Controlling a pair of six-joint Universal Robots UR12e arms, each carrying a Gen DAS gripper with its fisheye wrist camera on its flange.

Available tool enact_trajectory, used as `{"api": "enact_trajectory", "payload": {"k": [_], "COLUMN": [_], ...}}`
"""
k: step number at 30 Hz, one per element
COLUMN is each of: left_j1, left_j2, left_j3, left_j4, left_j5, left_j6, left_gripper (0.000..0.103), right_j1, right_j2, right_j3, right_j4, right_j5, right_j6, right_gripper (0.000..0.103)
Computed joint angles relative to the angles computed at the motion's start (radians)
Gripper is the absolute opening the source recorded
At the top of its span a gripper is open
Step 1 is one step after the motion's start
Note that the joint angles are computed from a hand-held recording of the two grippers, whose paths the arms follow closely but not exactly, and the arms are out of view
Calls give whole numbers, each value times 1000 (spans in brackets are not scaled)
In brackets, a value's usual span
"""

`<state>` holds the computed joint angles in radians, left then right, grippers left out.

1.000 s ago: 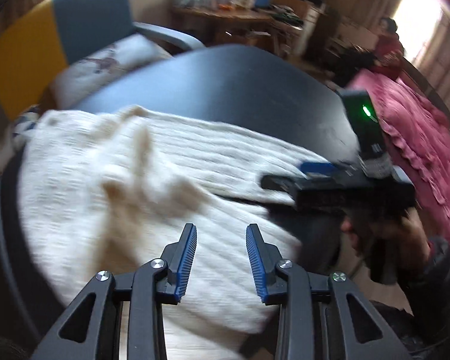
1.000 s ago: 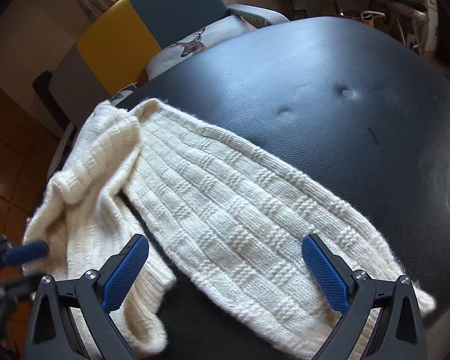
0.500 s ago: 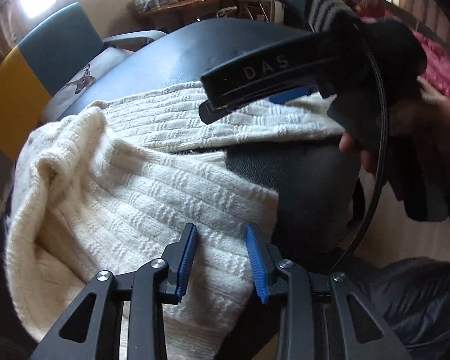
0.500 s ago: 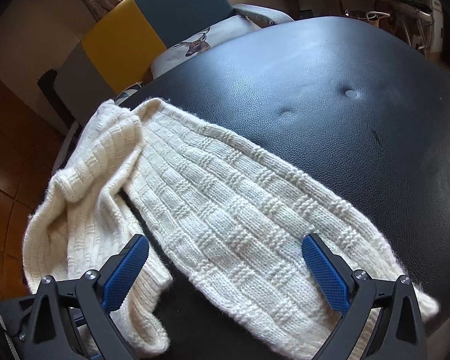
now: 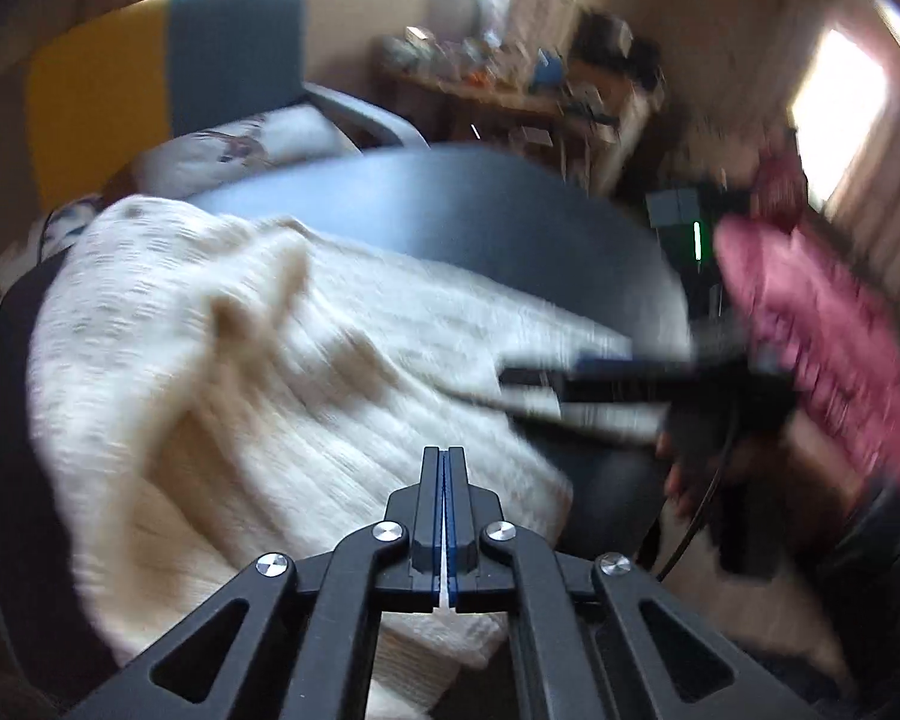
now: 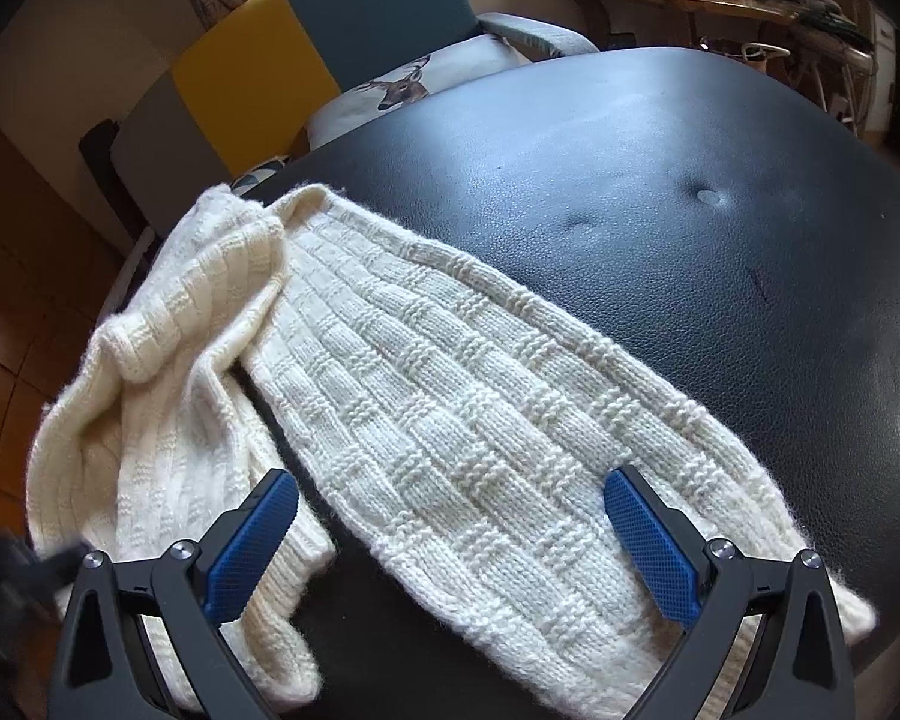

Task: Fold clothes
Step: 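Grasp the end of a sweater sleeve with the left gripper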

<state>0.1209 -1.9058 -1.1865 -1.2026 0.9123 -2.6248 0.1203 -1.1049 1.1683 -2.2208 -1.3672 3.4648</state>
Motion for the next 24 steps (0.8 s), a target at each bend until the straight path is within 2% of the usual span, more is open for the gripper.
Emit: {"api": "enact_trajectory", "payload": {"k": [3,5,6,7,9,10,11,14,15,18,20,22,24], "left_j1": [65,109,127,142,158,161,160,123,106,51,19,-3,-17], "left_j2": [-24,-47,-62,-73,-79,-78,-72,-30,-18,13,49,70,76], "left_j3": [46,84,105,125,138,142,145,102,90,50,-2,-39,-58], "left_j4": [95,169,206,220,213,186,129,-21,-72,-199,-237,-251,-264], "left_j5": [-66,-75,-52,-19,-3,-12,-32,-80,-82,-40,20,69,115], "left_j6": [-179,-306,-360,-384,-369,-333,-264,12,108,370,515,622,688], "left_gripper": [0,0,0,0,0,0,3,15,17,18,18,18,18], "right_j1": [2,7,10,14,23,27,27,25,24,9,-6,-21,-30], "right_j2": [4,8,10,11,15,17,18,21,22,18,9,0,-7], "right_j3": [-11,-18,-21,-23,-27,-30,-31,-39,-42,-36,-18,2,24], "right_j4": [22,29,32,32,34,38,37,52,57,52,33,9,-27], "right_j5": [-6,-24,-35,-52,-84,-98,-92,-89,-85,-33,25,82,121], "right_j6": [-12,-12,-14,-18,-29,-33,-34,-29,-27,-21,-27,-30,-17], "right_gripper": [103,103,103,103,103,103,103,103,103,103,103,103,103]}}
